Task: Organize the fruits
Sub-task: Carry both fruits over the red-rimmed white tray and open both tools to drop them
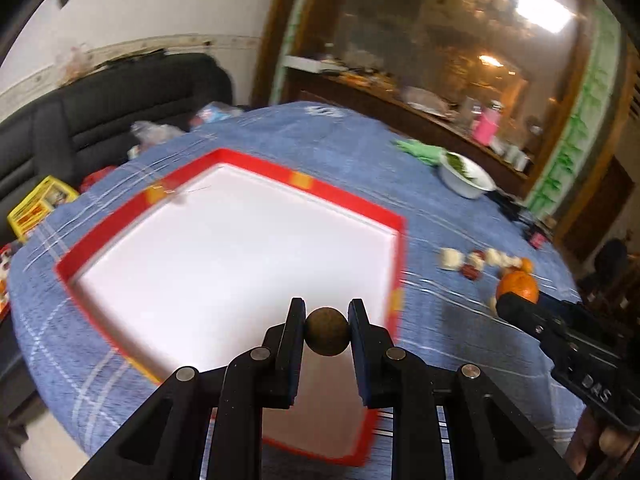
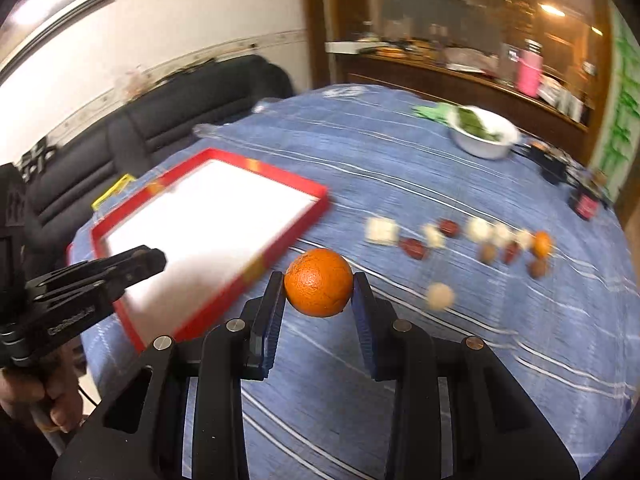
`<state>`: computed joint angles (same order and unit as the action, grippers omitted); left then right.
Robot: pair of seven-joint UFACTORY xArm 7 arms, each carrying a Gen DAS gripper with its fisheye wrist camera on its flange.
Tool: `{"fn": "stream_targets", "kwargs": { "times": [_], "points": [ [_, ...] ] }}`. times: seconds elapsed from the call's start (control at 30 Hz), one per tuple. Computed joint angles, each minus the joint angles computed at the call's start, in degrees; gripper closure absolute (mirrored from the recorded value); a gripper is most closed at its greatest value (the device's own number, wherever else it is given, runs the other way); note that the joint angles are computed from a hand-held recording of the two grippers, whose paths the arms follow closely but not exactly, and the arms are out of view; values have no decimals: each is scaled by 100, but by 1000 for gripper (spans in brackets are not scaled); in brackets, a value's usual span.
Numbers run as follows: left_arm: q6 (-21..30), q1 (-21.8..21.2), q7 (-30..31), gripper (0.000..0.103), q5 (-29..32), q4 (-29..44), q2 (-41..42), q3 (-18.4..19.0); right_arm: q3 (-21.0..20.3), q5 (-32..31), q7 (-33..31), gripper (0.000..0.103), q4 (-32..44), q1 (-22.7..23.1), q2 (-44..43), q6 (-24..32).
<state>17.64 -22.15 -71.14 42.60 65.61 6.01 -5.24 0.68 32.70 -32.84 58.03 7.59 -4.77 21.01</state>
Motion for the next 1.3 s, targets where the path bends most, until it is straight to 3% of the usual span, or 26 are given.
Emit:
{"fn": "stream_targets", "kwargs": {
  "times": [0.3,0.83,0.9,0.97,1.0,1.07,1.13,1.3],
  "points": [
    [582,115,60,82,-232,134,156,109,437,73,39,70,822,194,886,71],
    [1496,113,257,82,-625,591,456,166,779,-980,1046,70,1694,88,1837,482],
    [1789,99,318,78,-763,714,530,155,761,-1138,1151,69,1803,96,1913,663],
    [2010,91,363,62,-888,789,575,152,754,-1270,1237,69,1801,118,1932,673],
    [2064,80,351,59,-894,795,572,158,769,-1278,1236,68,1784,107,1928,667],
    [2107,43,198,54,-778,761,529,188,780,-1301,1256,57,1760,99,1919,631],
    [2118,53,139,47,-764,722,473,179,817,-1220,1200,54,1721,54,1875,584],
    [2028,81,-353,43,-559,509,202,160,872,-909,977,54,1510,-35,1604,406]
  ]
}}
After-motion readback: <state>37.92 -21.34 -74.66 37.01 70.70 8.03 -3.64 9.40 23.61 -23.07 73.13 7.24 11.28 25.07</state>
